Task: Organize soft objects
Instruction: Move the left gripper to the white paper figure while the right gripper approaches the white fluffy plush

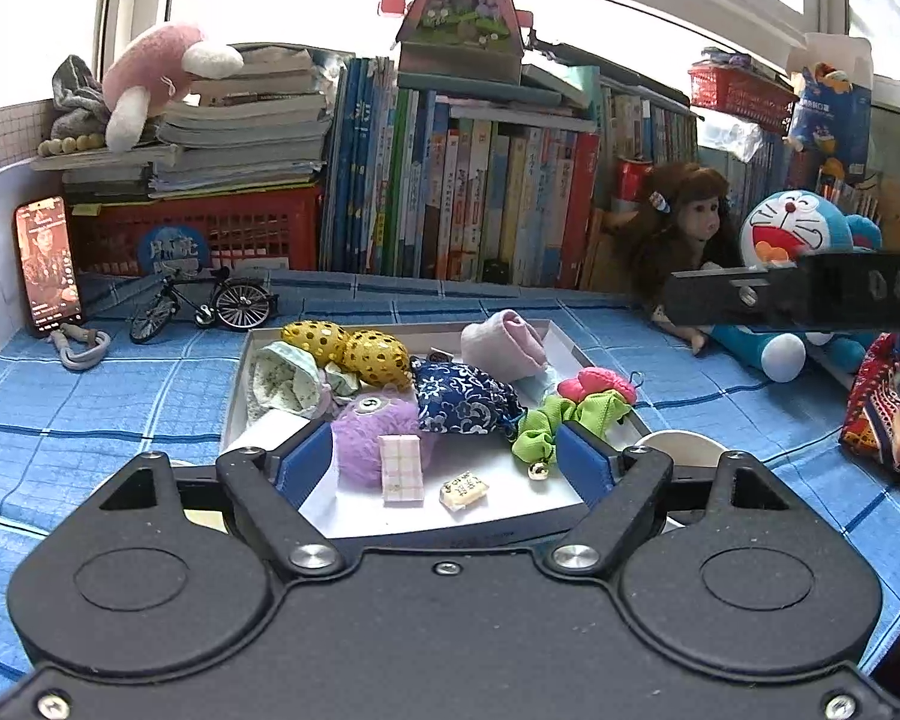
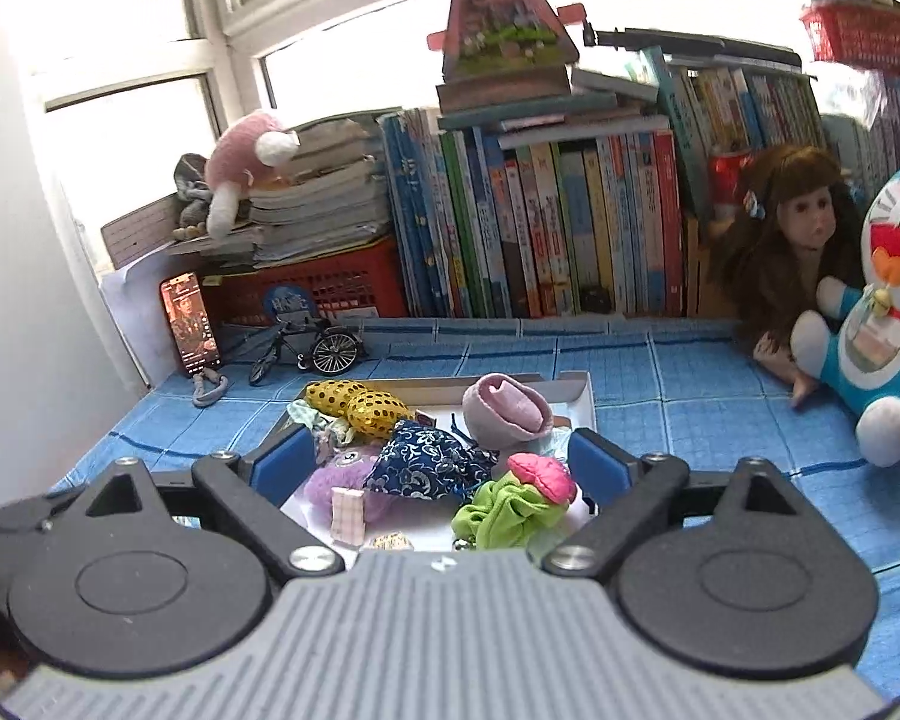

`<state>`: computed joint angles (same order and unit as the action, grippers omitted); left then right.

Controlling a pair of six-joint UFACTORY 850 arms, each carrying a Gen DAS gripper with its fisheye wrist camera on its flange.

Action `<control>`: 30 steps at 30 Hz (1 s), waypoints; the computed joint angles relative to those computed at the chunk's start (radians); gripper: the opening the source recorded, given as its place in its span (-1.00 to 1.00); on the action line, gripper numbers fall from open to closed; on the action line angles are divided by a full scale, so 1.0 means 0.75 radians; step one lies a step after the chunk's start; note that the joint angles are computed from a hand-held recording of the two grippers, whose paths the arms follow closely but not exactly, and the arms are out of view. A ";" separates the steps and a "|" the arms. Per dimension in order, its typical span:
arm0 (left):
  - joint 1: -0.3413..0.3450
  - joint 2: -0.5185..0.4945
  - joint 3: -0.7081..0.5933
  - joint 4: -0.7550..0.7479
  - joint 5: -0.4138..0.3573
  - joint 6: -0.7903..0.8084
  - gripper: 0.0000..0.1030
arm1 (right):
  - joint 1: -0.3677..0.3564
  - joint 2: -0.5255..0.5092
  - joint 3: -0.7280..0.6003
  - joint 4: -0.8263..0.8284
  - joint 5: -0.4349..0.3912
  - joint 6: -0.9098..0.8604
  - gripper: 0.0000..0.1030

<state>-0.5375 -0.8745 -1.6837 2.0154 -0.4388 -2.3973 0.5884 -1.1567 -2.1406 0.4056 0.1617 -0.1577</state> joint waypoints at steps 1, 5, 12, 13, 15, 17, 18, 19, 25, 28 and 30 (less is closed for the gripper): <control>0.001 0.013 0.018 0.022 -0.006 -0.025 0.56 | 0.003 0.024 0.044 -0.027 0.032 0.017 0.90; 0.005 0.086 0.128 0.116 -0.051 -0.139 0.57 | 0.013 0.116 0.217 -0.076 0.167 0.027 0.96; 0.023 0.215 0.307 0.143 -0.178 -0.151 0.60 | 0.021 0.211 0.399 -0.007 0.322 -0.133 1.00; 0.028 0.230 0.329 0.139 -0.199 -0.150 0.60 | 0.021 0.220 0.420 0.003 0.340 -0.147 1.00; 0.038 0.264 0.380 0.147 -0.234 -0.175 0.61 | 0.019 0.235 0.460 0.009 0.372 -0.149 1.00; 0.050 0.291 0.425 0.153 -0.255 -0.200 0.62 | 0.014 0.247 0.498 0.008 0.399 -0.123 1.00; 0.057 0.303 0.445 0.150 -0.263 -0.209 0.62 | 0.011 0.253 0.516 0.005 0.410 -0.107 1.00; 0.065 0.313 0.464 0.151 -0.268 -0.220 0.62 | 0.008 0.258 0.535 0.004 0.422 -0.093 1.00; 0.116 0.350 0.564 0.126 -0.286 -0.316 0.61 | 0.002 0.270 0.617 0.101 0.485 -0.127 1.00; 0.143 0.359 0.615 0.147 -0.261 -0.393 0.49 | 0.002 0.274 0.662 0.141 0.527 -0.173 1.00; 0.165 0.368 0.656 0.203 -0.231 -0.473 0.44 | -0.004 0.276 0.692 0.099 0.542 -0.162 1.00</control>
<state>-0.4140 -0.5981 -1.1920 2.1677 -0.6118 -2.7521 0.5857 -0.9496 -1.6216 0.4799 0.5679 -0.2796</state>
